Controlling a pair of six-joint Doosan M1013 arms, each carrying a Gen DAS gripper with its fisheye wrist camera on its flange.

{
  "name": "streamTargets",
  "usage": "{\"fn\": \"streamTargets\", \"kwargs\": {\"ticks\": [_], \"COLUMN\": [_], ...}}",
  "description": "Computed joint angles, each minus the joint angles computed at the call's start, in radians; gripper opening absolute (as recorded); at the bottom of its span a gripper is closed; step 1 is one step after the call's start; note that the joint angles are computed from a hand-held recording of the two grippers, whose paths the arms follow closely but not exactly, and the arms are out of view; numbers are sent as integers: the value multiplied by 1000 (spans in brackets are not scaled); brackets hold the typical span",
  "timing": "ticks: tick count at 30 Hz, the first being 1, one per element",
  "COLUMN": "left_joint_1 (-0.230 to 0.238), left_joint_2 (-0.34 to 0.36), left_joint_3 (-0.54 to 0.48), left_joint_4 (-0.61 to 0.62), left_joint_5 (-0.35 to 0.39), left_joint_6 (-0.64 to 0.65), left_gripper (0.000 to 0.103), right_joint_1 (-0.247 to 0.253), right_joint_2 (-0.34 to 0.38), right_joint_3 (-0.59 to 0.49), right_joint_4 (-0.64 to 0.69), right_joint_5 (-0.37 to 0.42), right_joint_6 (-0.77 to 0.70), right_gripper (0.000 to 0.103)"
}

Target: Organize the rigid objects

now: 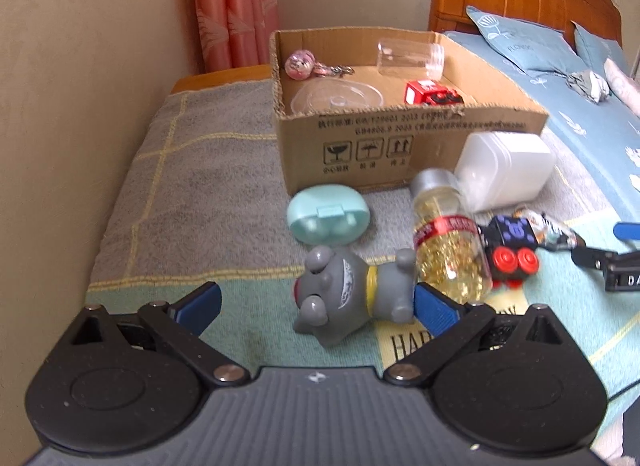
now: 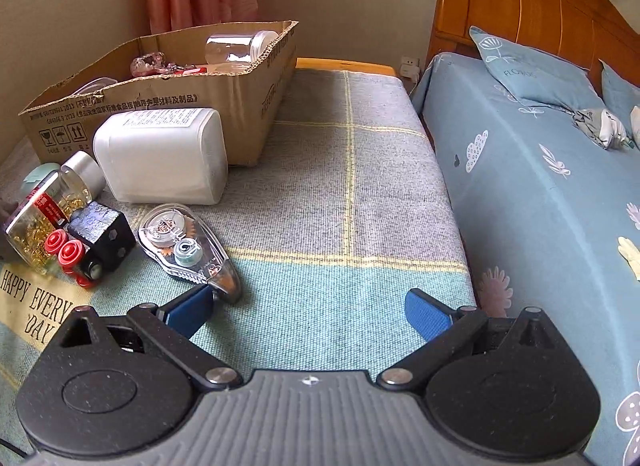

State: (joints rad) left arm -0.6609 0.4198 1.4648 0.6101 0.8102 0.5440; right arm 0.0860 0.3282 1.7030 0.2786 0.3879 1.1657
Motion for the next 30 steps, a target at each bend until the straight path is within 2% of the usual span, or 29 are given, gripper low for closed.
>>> {"fn": "streamTargets", "kwargs": {"ticks": [4,9,16,23,29,30], "left_joint_1": [5,23,28,32,36,35], "left_joint_2": [19,24,19,16,13,12], "left_joint_3": [-10,2,17,30,37,38], "left_joint_4": [-29,-73,-51,-36,-35,-31], "left_joint_5": [-3,-55,-71,-100,-121,-127], "left_joint_6": [23,5,-7,-11,4,3], "left_gripper": [101,102,103,103,102,100], "right_joint_1": [-3,-3,-11,-7,0,0], "right_joint_2": [-1,-3,5,31,24,23], "right_joint_3": [9,16,3,-37,-13,-11], "right_joint_4": [50,66,107,-44,-60,-61], "right_joint_5": [-21,-33,-17,-20,-68,-70], "right_joint_6": [-52,-66,-126,65,98,100], "right_gripper": [103,103,103,103,103,103]}}
